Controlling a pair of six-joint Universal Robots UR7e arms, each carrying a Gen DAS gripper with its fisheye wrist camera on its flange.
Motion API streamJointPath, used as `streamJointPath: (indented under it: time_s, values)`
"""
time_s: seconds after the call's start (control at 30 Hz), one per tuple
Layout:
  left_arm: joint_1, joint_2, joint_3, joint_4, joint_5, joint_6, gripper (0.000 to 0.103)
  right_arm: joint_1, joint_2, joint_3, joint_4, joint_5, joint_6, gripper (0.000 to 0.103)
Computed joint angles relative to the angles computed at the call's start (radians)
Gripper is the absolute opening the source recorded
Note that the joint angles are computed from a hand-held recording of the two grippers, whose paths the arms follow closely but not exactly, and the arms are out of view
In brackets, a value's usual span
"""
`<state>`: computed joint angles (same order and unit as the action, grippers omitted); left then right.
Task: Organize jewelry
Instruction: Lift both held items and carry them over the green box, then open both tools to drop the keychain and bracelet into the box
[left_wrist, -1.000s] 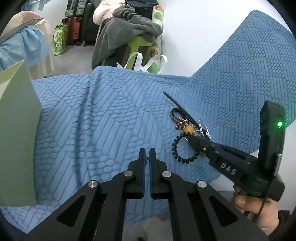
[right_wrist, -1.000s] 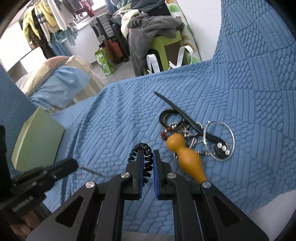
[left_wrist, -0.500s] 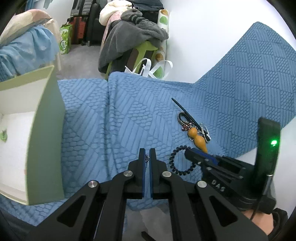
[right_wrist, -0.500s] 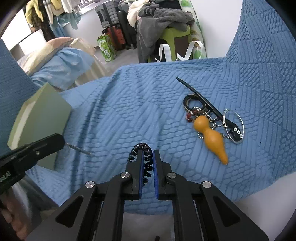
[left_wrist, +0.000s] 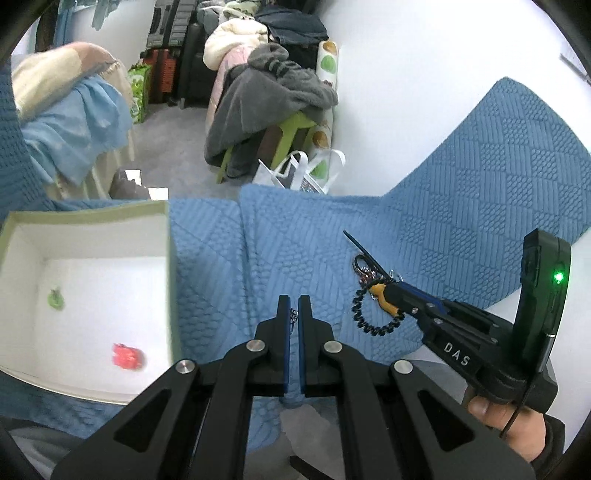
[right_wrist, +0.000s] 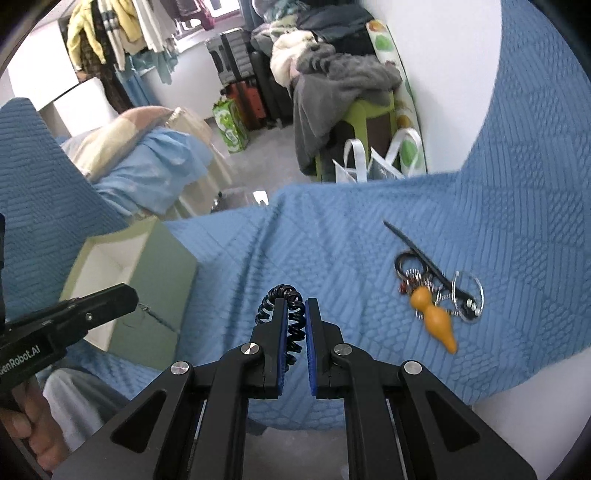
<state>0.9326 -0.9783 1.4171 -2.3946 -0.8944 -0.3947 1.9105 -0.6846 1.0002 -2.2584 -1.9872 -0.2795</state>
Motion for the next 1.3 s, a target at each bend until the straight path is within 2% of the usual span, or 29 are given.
streamJointPath:
  time_s: [0.63, 0.83, 1.03, 1.2, 1.23, 1.3]
  values:
    - [-0.039, -0.168, 0.03, 0.039, 0.155, 0.052, 0.003, 0.138, 0.13, -0.22, 0.045, 0.119, -0.069, 0.007]
    - [-0.038, -0.222, 0.066, 0.049, 0.207, 0.049, 0.003, 0.169, 0.164, -0.242, 0.052, 0.146, -0.092, 0.007]
    - [-0.003, -0.268, 0.126, 0.061, 0.199, 0.011, 0.003, 0.176, 0.191, -0.218, 0.088, 0.128, -0.087, 0.007]
    - [0.042, -0.294, 0.171, 0.083, 0.157, -0.028, 0.003, 0.173, 0.194, -0.163, 0.115, 0.102, -0.075, 0.007]
    - [0.048, -0.296, 0.176, 0.087, 0.153, -0.033, 0.003, 0.175, 0.197, -0.153, 0.117, 0.087, -0.076, 0.007]
    - [0.061, -0.299, 0.186, 0.095, 0.151, -0.04, 0.003, 0.189, 0.191, -0.102, 0.047, 0.012, -0.135, 0.007]
